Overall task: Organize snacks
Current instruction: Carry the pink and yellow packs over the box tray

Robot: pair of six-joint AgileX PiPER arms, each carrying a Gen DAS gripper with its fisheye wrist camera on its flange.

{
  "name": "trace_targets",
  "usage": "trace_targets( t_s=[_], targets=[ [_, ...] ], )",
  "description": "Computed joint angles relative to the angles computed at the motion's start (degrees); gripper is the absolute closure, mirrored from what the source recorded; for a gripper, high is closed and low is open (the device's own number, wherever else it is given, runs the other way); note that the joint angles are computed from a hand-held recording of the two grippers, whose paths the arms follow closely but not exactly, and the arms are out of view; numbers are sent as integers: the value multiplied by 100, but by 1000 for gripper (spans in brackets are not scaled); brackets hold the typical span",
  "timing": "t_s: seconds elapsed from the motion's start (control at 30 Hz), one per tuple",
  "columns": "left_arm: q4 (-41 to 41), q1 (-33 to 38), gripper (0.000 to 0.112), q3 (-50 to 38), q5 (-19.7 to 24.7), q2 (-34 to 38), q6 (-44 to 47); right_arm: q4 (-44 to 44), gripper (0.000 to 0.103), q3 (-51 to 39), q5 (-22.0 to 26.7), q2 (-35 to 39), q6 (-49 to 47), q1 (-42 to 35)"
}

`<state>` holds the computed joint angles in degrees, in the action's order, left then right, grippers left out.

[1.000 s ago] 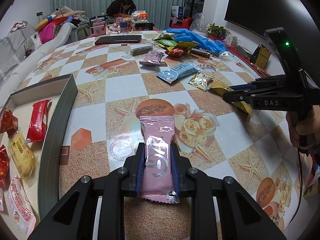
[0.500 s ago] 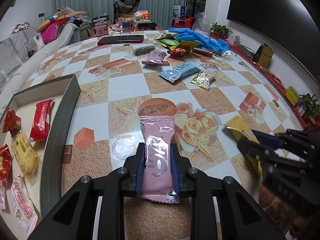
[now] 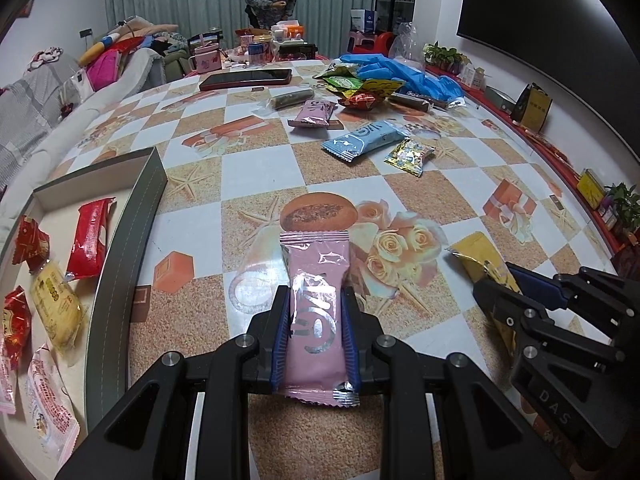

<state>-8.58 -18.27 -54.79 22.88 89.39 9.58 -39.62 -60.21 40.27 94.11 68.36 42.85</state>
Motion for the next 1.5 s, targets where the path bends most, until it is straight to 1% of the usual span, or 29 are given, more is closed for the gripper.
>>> trace_targets(
  t_s=[0.3, 0.43, 0.57, 0.7, 0.9, 1.0, 1.03, 1.13, 1.4, 1.47, 1.5],
  targets=[
    [-4, 17, 86, 3, -4, -8, -10, -224, 80, 64, -4, -2, 283, 80],
    [7, 12, 86, -3, -5, -3, -24, -115, 80, 32, -5, 4, 181, 51],
    [64, 0, 86, 2, -15, -8, -113, 222, 80, -254, 23, 152, -376, -69],
    [3, 124, 86, -45, 1, 18, -118, 88, 80, -238, -179, 203, -199, -132],
    [418, 55, 86, -80, -15, 51, -501, -204, 80, -305, -39, 306, 25, -11],
    [443, 62, 86, -77, -17, 48, -520, -437, 80, -473, 288, 456, 146, 170],
    [489, 44, 86, -65, -26, 42, -583, -459, 80, -493, 319, 478, 151, 181],
    [546, 48, 86, -59, -35, 43, -645, -381, 80, -405, 158, 408, 122, 92],
    [542, 73, 86, -47, -40, 38, -643, -360, 80, -441, 158, 436, 126, 99],
    [628, 58, 87, -79, 15, 48, -711, -155, 80, -478, 107, 422, -68, 27],
    [692, 29, 86, -82, 85, 24, -787, 130, 80, -462, -31, 364, -275, -100]
  ],
)
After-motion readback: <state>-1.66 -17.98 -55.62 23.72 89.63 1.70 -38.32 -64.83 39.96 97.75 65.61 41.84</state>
